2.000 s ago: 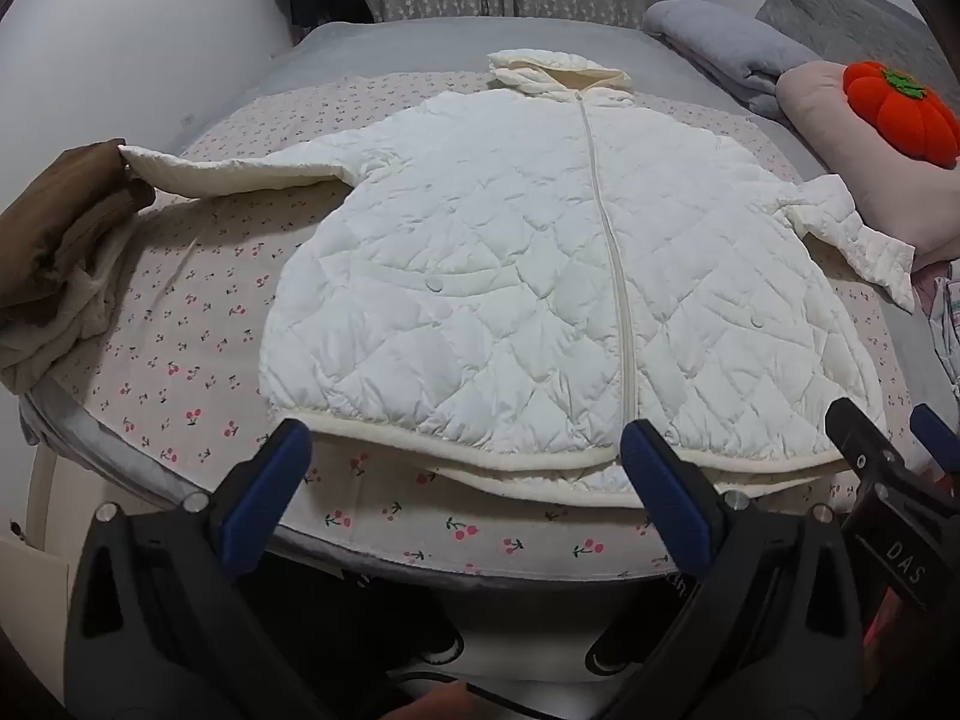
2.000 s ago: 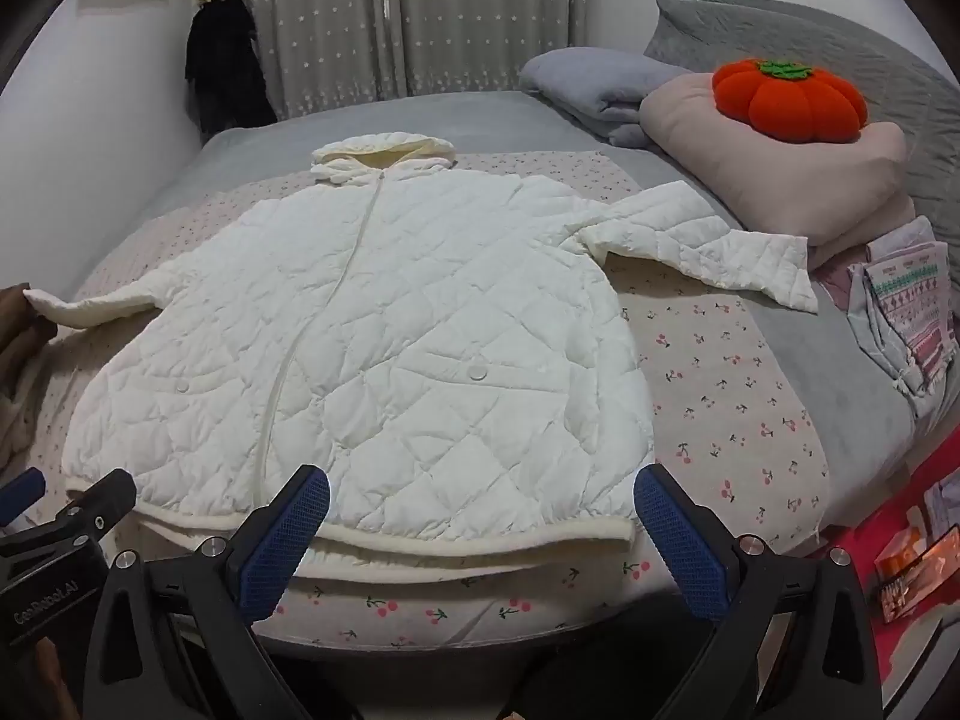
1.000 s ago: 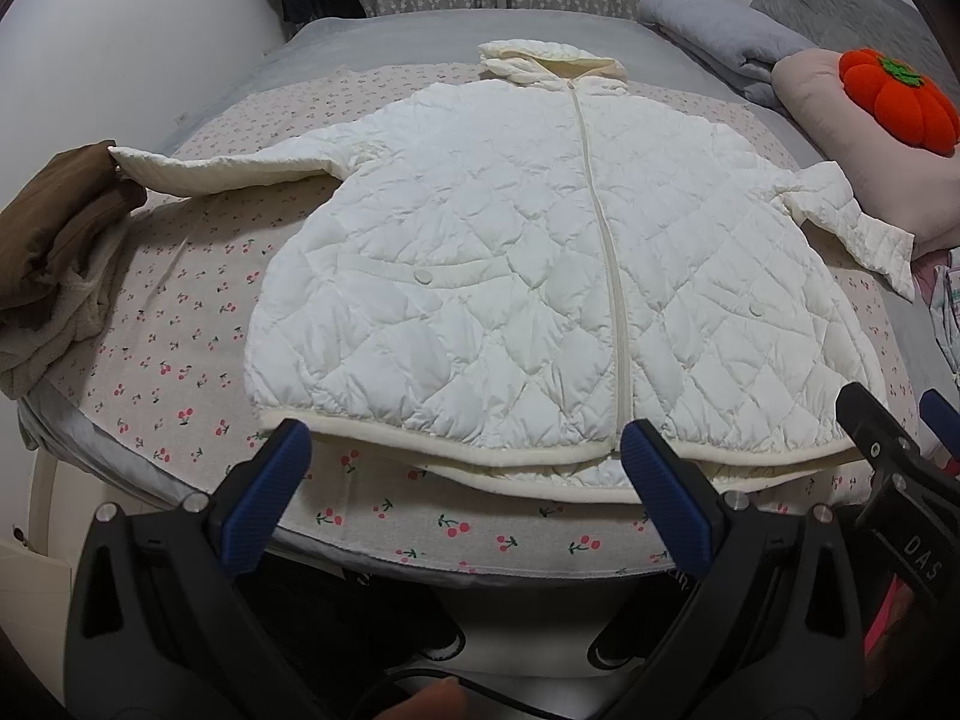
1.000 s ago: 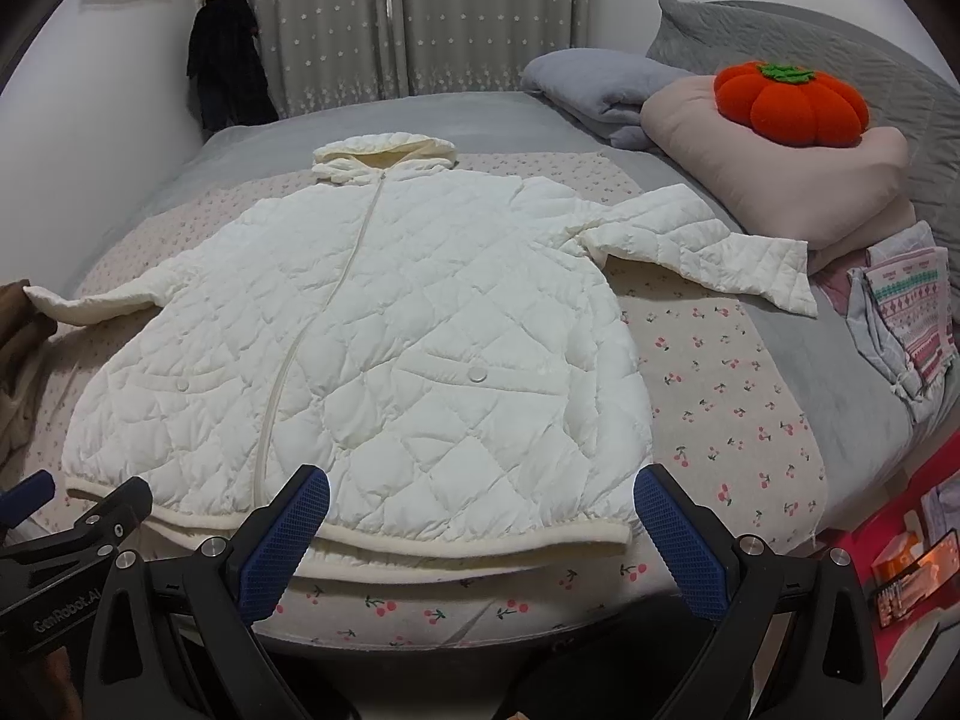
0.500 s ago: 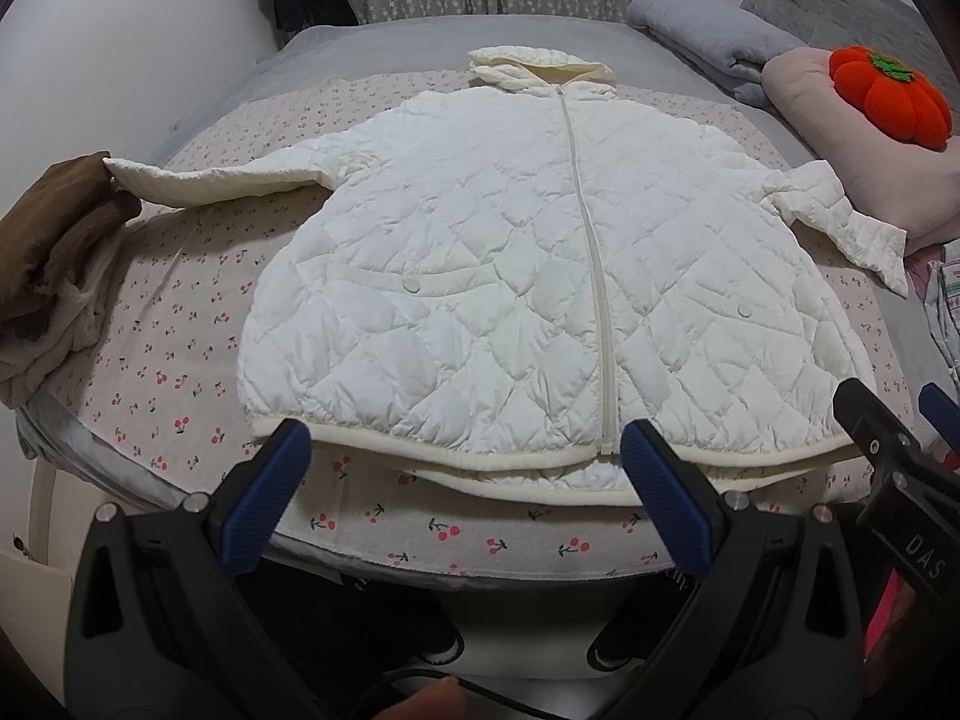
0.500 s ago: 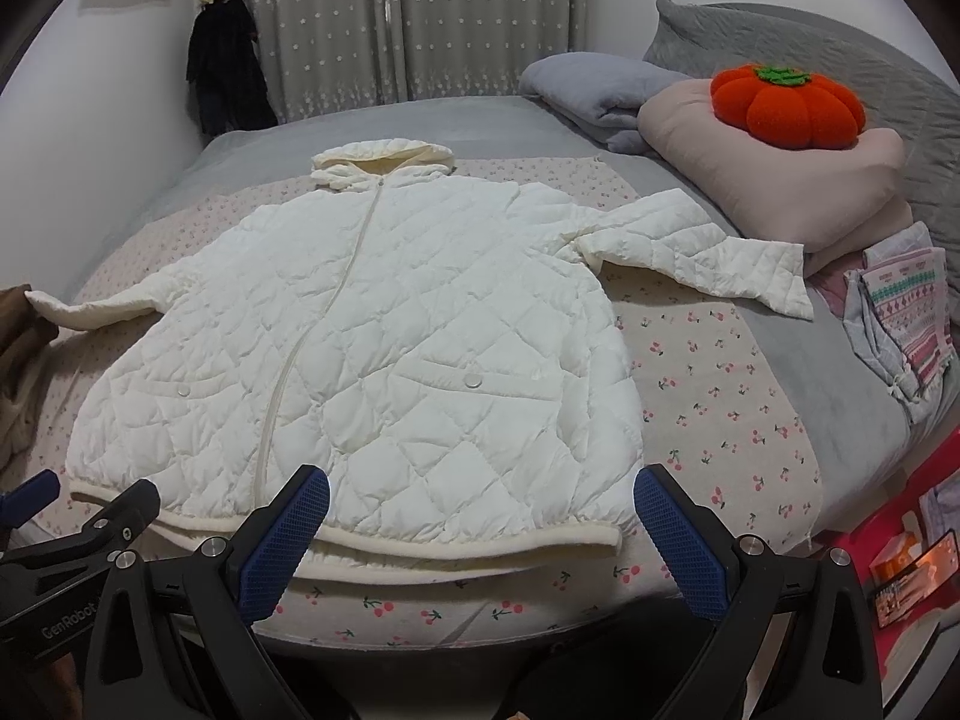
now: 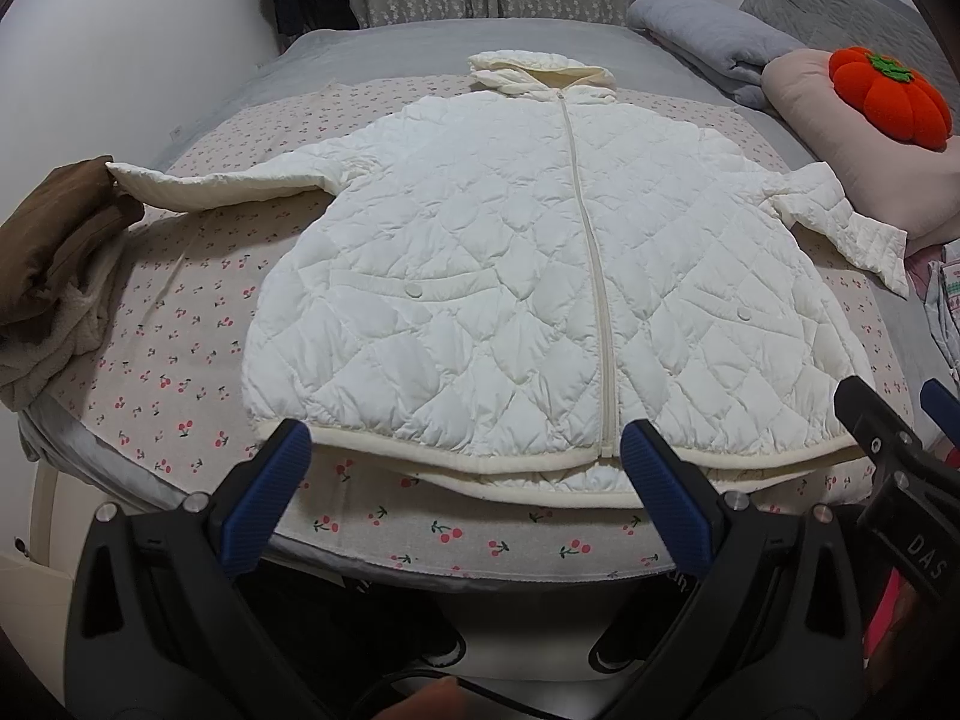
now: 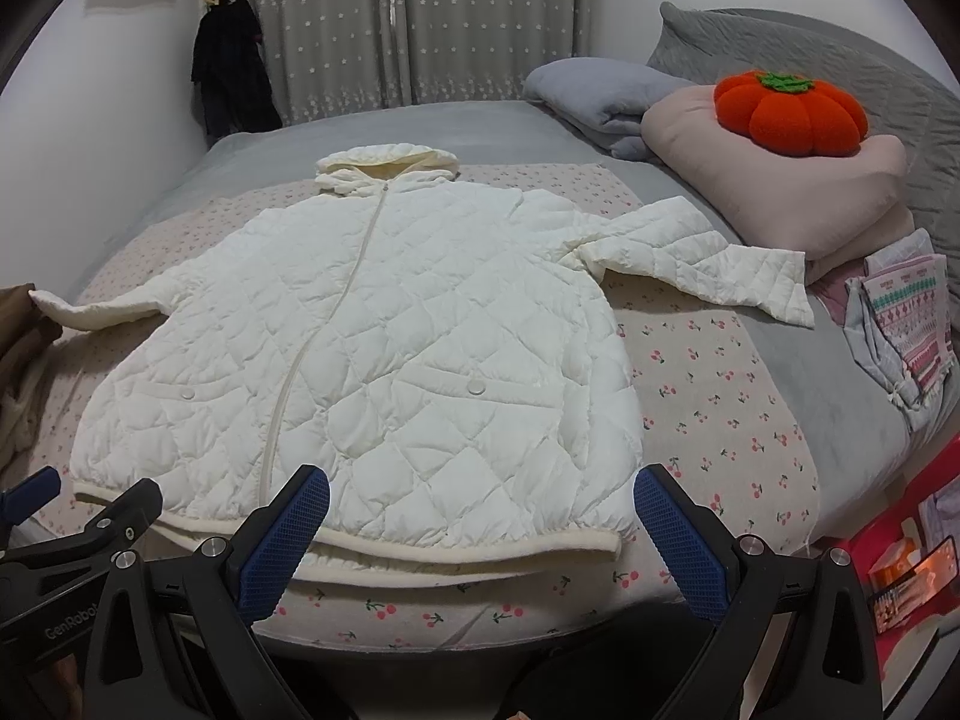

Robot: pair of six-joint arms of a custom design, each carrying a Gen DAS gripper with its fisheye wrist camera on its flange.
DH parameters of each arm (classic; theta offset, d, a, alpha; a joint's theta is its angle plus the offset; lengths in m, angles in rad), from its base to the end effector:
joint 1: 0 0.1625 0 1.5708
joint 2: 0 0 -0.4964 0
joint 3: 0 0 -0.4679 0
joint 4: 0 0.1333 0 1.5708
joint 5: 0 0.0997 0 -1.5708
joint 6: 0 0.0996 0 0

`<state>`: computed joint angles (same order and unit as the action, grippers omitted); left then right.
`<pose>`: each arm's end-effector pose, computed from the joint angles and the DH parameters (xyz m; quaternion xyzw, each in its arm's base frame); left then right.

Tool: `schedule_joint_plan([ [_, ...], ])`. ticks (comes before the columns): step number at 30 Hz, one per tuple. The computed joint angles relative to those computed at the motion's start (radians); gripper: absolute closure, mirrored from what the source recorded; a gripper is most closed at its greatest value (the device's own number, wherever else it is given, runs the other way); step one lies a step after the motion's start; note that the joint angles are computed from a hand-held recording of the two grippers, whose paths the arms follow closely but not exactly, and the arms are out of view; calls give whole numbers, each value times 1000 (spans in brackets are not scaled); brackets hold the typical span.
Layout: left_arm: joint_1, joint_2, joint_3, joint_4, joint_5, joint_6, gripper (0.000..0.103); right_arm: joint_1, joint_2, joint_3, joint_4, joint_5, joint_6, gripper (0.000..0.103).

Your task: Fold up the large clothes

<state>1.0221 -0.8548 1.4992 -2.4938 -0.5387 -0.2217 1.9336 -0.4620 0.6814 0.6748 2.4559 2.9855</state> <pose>-0.2357 -0.8050 0.2342 0.0726 0.8610 -0.2955 0.4075 0.3588 -0.7867 0.1703 0.0813 -0.8604 0.3400 0.3709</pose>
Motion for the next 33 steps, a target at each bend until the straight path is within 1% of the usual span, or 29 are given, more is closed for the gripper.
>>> schedule_joint_plan([
  [26, 5, 4, -12, 14, -3, -5, 1, 0, 1, 0, -1, 1, 0, 0],
  [30, 6, 5, -11, 6, -4, -2, 1, 0, 3, -2, 3, 1, 1, 0],
  [33, 8, 12, -11, -25, -6, 16, 1, -2, 8, -12, 10, 0, 0, 0],
])
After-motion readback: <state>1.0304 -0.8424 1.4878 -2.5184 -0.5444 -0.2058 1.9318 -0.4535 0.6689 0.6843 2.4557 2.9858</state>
